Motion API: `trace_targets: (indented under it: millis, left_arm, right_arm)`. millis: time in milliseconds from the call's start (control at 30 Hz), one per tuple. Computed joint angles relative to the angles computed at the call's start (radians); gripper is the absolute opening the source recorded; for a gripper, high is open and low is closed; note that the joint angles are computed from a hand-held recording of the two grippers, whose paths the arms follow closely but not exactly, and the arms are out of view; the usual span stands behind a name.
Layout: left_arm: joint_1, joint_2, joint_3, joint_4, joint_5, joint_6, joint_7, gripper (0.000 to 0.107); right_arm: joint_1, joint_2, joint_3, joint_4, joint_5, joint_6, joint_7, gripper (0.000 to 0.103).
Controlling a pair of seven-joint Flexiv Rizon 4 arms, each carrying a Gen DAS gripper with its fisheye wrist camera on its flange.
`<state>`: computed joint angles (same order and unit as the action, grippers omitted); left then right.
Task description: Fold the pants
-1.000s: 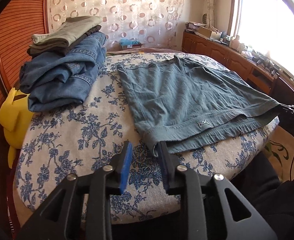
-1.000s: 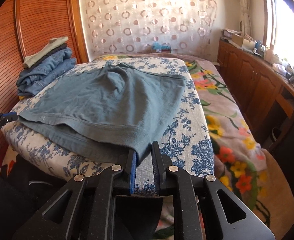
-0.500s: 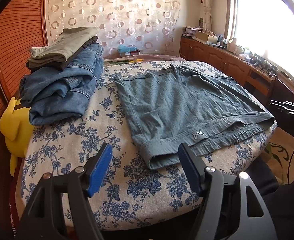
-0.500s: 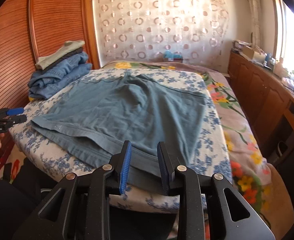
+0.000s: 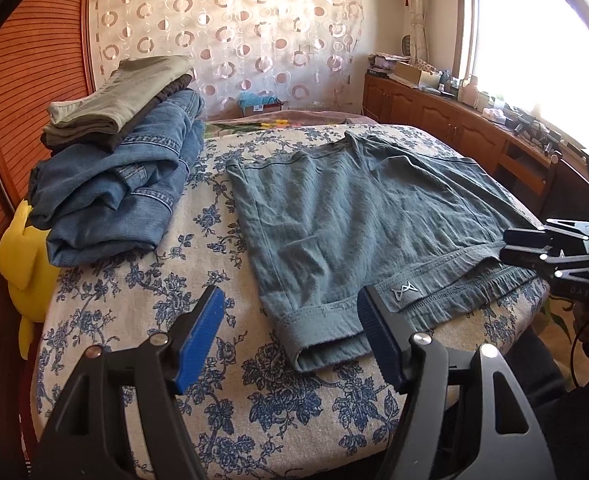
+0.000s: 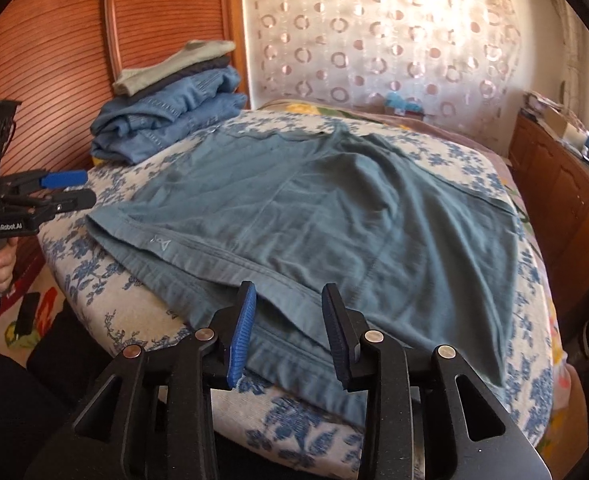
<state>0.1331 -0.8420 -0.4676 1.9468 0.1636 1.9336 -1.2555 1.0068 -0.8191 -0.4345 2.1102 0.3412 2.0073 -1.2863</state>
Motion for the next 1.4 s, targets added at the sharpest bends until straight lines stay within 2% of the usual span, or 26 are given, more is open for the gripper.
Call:
trace_targets:
  millis: [167,467,500,567,633,733,833,1133,1267,1400]
  left_arm:
    - [0.001,-0.003,-0.003,0.002,0.0,-0.006,0.0,0.068]
    - [0.0,-0.008,-0.001,0.004,-0.005,-0.009,0.002,0.068]
    - [0.0,-0.008,-0.001,0.004,-0.005,-0.009,0.002,0.068]
    - [0.0,-0.009,0.0,0.005,-0.005,-0.009,0.003,0.069]
    - [-0.001,-0.011,0.001,0.004,-0.006,-0.009,0.004,0.068]
    - [-0.005,-0.012,0.005,0.003,-0.01,-0.01,0.003,0.068]
    - [-0.005,-0.012,0.005,0.004,-0.01,-0.01,0.004,0.069]
    - [-0.018,-0.017,0.012,-0.009,-0.019,-0.018,0.007,0.069]
    - [-0.023,-0.022,0.012,-0.021,-0.028,-0.035,0.015,0.069]
    - [-0.044,-0.027,0.032,-0.035,-0.049,-0.045,0.022,0.068]
  right_arm:
    - [-0.01,-0.021,0.001,-0.03,-0.05,-0.058,0.003,0.037]
    - [0.042,-0.066,-0.079,-0.052,-0.101,-0.101,0.049,0.036]
    - [0.044,-0.068,-0.083,-0.049,-0.107,-0.098,0.05,0.03]
    - [0.049,-0.074,-0.091,-0.052,-0.116,-0.102,0.052,0.026]
    - [0.056,-0.079,-0.102,-0.051,-0.116,-0.102,0.058,0.014]
    - [0.034,-0.068,-0.08,-0.047,-0.126,-0.082,0.053,0.004]
    - [0.021,-0.051,-0.059,-0.039,-0.128,-0.069,0.043,0.002]
    - [0.013,0.017,-0.001,0.005,-0.12,-0.041,-0.012,0.0]
    - [-0.013,0.033,0.047,0.007,-0.122,-0.037,-0.031,0.0]
    - [-0.015,0.027,0.051,0.004,-0.105,-0.044,-0.03,0.001]
